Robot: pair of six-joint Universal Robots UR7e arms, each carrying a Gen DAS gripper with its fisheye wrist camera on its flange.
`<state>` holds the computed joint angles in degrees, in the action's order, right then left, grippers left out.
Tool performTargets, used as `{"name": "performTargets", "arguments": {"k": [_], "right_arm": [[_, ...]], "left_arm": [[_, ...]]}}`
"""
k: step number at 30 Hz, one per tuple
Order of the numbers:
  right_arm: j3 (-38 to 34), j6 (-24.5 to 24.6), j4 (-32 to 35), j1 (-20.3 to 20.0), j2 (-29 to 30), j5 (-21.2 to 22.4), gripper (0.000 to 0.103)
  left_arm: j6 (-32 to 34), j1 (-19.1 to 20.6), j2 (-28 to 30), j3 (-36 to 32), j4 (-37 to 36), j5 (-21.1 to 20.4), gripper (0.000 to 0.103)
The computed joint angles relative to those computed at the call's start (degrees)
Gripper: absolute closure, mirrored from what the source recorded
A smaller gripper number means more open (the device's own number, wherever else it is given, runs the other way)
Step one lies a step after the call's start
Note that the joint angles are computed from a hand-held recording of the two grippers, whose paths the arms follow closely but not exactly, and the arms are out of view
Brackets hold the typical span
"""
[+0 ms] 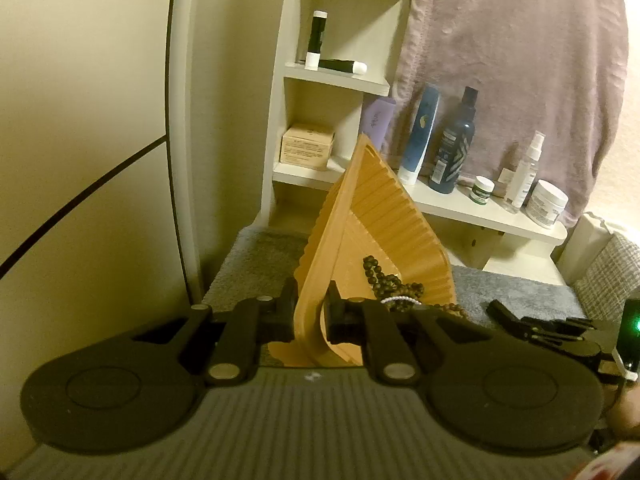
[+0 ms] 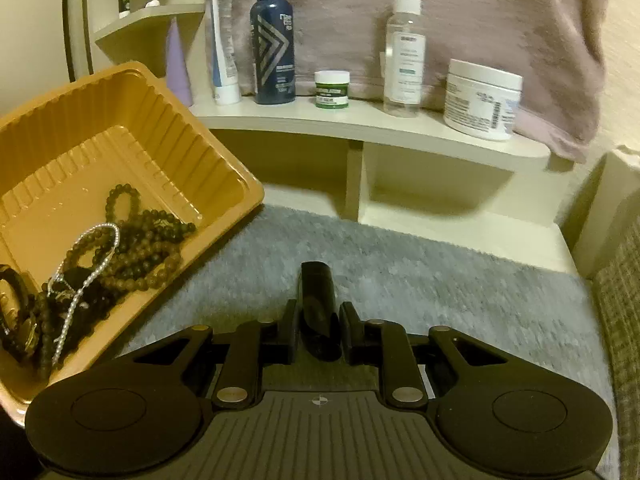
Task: Organize jewelry
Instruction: 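Carry the black case into the orange tray and open the right gripper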
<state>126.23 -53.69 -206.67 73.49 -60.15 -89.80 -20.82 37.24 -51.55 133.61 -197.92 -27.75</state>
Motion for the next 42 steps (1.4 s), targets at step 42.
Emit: {"name": "performTargets", "arguments": {"k": [42], "right_arm": [[3.23,2.1,13.26,9.6,-4.39,7.66,0.082]], "left_arm": [[-0.33,-0.27,-0.11,0.29,0.01,-0.06,0.092]]}}
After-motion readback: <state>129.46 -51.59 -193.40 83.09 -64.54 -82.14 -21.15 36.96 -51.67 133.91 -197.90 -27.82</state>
